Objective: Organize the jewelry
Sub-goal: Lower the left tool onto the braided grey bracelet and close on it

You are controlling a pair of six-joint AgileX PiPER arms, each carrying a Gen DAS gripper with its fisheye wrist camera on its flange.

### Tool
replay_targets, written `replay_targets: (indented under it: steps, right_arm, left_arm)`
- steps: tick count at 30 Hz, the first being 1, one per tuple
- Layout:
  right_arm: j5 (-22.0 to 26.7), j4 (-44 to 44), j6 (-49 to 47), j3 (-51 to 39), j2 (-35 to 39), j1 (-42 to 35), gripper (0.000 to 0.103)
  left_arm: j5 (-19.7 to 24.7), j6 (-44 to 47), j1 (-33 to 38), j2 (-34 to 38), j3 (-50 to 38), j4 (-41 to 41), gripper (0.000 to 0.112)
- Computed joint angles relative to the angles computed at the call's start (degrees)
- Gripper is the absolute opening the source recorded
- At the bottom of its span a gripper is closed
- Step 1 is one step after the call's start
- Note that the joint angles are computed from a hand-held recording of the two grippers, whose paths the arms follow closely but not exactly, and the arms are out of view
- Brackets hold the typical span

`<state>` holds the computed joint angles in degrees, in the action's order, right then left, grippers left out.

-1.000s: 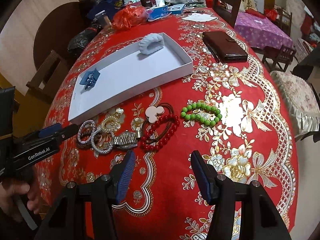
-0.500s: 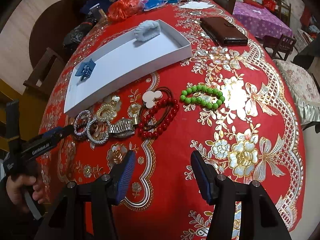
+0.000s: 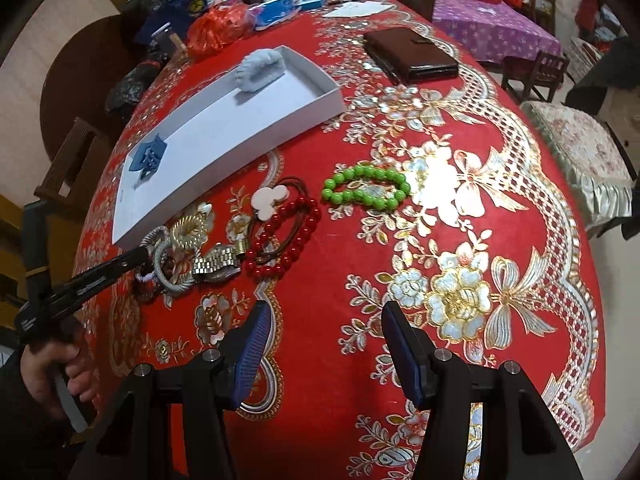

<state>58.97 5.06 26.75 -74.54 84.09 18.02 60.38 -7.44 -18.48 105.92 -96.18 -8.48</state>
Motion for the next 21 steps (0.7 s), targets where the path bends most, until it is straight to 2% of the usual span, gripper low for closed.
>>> replay_targets:
  steps: [5,12,21]
  right_arm:
    - [-0.4,0.9,0.3,1.6,-0.8,-1.5,0.055]
    - [-2.0,1.8,-0.2,3.5,-1.9,-4.3,0.055]
    - [-8.3,7.6,-8.7,3.9,-0.4,-8.7,0.055]
  left_arm:
    - [-1.2,1.6,0.5,-3.6,1.7,-2.7,0.006]
    - [-0.4,0.3,1.0,-5.6,2.0,-3.2,0.006]
    - [0.1,-0.2,0.3,-6.4,3.7,-2.7,0.006]
